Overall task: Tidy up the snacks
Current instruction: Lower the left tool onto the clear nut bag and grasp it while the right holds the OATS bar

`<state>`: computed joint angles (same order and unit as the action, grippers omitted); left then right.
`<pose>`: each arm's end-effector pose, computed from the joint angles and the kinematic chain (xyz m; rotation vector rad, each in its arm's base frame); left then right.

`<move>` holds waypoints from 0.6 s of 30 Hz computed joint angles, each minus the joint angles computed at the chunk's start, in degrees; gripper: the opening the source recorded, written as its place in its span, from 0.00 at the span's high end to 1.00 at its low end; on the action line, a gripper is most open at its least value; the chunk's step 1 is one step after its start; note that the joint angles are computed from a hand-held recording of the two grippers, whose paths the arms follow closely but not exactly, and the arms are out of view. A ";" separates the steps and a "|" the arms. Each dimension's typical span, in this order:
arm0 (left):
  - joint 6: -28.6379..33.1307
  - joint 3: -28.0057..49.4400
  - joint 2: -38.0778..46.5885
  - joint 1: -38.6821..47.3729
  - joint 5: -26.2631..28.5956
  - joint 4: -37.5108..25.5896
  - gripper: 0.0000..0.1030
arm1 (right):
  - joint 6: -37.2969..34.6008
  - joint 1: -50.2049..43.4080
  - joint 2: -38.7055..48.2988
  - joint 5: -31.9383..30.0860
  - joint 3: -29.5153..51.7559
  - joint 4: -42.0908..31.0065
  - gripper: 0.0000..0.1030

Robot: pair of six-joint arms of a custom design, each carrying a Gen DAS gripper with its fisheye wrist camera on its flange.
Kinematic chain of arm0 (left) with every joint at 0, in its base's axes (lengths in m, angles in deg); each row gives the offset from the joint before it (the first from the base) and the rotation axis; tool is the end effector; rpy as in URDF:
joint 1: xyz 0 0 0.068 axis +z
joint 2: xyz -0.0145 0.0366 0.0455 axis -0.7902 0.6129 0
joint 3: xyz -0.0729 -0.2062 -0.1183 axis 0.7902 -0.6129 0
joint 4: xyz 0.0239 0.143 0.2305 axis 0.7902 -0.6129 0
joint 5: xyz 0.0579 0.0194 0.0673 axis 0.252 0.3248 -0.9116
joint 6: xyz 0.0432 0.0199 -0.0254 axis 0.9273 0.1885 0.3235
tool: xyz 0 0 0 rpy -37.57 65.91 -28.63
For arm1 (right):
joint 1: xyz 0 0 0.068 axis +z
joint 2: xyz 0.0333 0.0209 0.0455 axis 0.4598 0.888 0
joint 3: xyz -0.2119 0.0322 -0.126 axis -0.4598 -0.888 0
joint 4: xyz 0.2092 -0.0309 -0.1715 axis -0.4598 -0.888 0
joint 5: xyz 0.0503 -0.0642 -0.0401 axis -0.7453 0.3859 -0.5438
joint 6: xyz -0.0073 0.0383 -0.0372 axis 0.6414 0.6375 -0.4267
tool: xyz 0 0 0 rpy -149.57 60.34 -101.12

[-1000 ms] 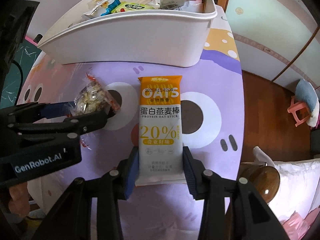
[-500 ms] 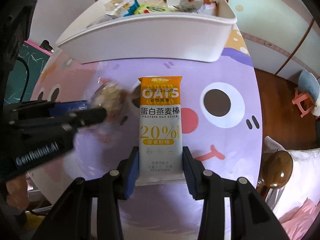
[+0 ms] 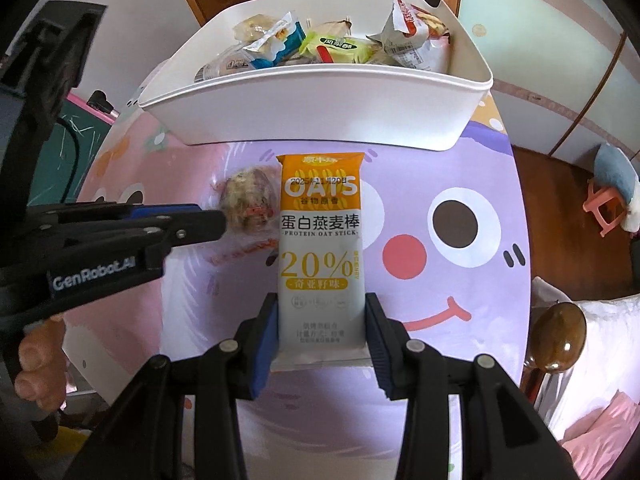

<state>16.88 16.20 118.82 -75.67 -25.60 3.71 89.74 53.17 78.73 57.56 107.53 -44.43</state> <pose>0.2192 -0.1035 0.0726 0.2866 2.9132 -0.4305 0.1321 0.0650 0.1294 -0.1369 2.8656 0.2152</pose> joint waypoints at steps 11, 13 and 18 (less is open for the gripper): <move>-4.23 2.35 6.27 2.86 1.57 3.06 0.36 | -2.52 -3.61 0.60 -1.76 -0.29 -0.19 0.60; -5.66 3.70 7.86 1.71 0.46 3.25 0.36 | -2.65 -3.74 1.54 -1.84 0.01 0.34 0.60; -10.21 7.35 13.28 -0.70 -0.65 3.83 0.54 | -4.13 -4.81 2.10 -2.37 0.16 0.43 0.60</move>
<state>6.67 23.55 132.11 -76.37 -26.25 7.54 85.61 48.35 80.83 55.19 107.69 -44.00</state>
